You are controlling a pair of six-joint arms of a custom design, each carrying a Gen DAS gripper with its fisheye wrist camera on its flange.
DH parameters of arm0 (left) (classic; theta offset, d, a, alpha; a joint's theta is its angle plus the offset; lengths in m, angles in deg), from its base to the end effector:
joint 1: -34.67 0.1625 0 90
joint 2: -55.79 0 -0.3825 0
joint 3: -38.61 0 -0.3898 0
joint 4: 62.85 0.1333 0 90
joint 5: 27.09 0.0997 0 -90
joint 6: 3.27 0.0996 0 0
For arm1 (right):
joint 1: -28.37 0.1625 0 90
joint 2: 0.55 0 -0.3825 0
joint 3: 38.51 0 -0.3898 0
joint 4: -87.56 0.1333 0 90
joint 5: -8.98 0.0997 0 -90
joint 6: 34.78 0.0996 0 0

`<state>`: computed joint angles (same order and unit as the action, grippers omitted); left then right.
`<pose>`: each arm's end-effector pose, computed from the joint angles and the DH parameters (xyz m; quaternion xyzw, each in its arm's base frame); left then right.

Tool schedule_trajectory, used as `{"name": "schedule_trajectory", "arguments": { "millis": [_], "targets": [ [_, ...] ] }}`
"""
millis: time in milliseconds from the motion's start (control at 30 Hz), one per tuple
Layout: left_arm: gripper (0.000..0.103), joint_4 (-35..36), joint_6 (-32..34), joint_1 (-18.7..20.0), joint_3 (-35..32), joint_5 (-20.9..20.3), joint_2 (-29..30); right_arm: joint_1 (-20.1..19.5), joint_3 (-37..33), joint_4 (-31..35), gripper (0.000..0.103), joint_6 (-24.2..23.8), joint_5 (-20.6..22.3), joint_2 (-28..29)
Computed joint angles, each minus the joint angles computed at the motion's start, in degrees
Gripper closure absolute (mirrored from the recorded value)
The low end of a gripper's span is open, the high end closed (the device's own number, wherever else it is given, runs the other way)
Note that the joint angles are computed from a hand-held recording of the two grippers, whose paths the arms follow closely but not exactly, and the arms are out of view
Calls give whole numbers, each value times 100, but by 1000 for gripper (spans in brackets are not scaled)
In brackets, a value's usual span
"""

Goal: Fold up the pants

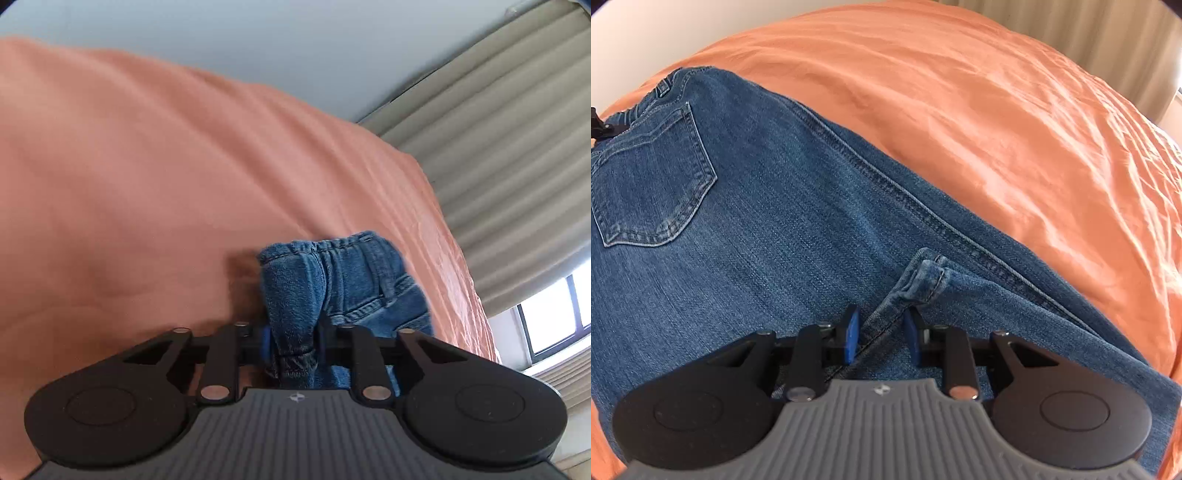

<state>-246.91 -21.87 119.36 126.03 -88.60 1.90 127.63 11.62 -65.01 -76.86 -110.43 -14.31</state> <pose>0.1175 -0.6895 0.2999 -0.2201 0.8172 -0.5219 0.1067 0.2141 -0.7890 -0.0115 0.3562 -0.8740 0.1405 0.2991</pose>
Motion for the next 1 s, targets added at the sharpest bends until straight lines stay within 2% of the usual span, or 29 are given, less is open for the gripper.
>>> {"name": "schedule_trajectory", "arguments": {
  "millis": [233,467,567,700,767,900,1000],
  "targets": [
    [86,-459,1103,-739,61,346,-106,3,1626,-1032,82,268,413,-1062],
    [86,-799,2907,-1977,288,741,12,-195,3006,-1524,82,951,1030,-2258],
    [86,-725,3269,-2397,323,807,219,-301,3554,-1745,81,1231,1162,-2750],
    [86,-458,3564,-2850,232,1090,710,-481,4224,-2096,81,1521,1305,-3277],
    [87,-110,3487,-2993,229,1171,892,-590,4555,-2261,81,1624,1421,-3519],
    [87,400,3593,-3012,-4,1088,1544,-800,5151,-2553,81,1754,1511,-3907],
    [86,1490,2904,-3058,262,1095,1544,-949,5585,-2689,81,1818,1510,-4197]
  ]
}}
